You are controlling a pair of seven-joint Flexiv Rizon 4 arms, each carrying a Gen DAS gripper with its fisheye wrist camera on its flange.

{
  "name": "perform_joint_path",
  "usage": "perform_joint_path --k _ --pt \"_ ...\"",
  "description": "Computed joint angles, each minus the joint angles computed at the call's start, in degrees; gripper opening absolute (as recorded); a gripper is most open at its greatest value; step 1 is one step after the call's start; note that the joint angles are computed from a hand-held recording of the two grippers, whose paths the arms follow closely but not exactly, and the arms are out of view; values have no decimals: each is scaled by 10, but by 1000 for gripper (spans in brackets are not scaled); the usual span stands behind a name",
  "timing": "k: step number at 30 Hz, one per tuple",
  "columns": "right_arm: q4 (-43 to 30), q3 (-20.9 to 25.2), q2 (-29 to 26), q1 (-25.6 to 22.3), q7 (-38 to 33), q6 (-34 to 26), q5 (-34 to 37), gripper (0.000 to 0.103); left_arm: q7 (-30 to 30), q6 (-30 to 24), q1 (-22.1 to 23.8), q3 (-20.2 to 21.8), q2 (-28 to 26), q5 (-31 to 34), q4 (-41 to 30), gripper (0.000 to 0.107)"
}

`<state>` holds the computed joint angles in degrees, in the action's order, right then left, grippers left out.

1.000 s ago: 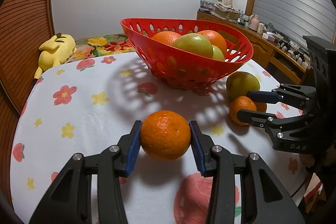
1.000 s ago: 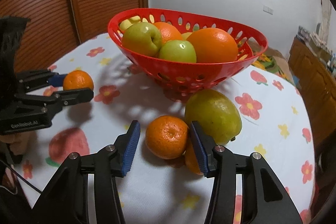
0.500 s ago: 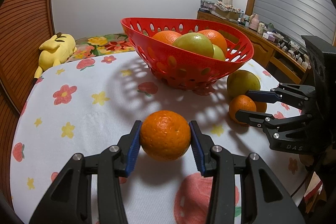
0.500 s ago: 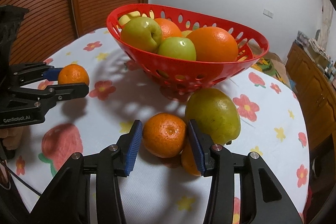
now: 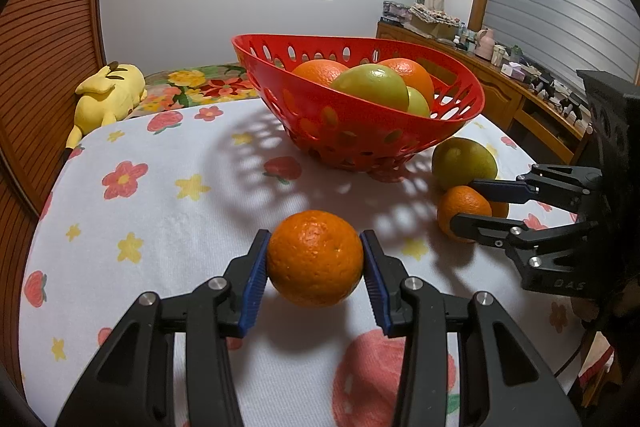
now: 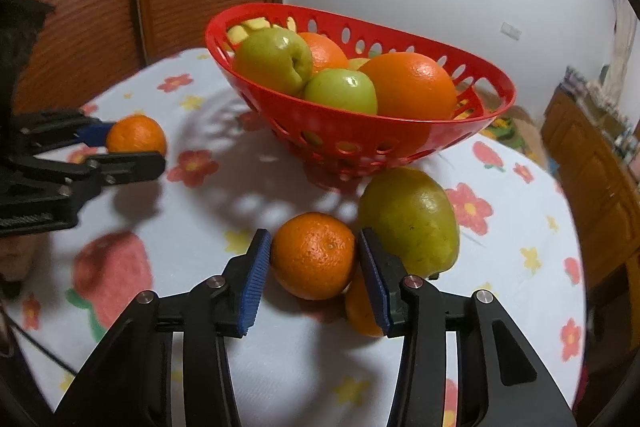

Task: Organize fruits
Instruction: 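Lift and carry the tangerine with the left tool while the right tool carries its tangerine over the basket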

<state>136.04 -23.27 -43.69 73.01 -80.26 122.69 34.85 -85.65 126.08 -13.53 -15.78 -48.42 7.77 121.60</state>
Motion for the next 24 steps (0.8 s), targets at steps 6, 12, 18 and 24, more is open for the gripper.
perform_joint_path --k 6,12,18,24 --pt "4 16 16 -9 -8 14 5 44 -7 3 13 -10 -4 11 -1 43" --pt "10 22 36 -6 -29 26 24 44 -17 3 25 -21 -2 23 -1 43" --pt "14 21 63 -2 -59 30 45 44 -30 1 37 -32 13 36 0 43" --pt "12 10 82 8 -90 27 69 44 -40 3 41 -37 31 46 0 43"
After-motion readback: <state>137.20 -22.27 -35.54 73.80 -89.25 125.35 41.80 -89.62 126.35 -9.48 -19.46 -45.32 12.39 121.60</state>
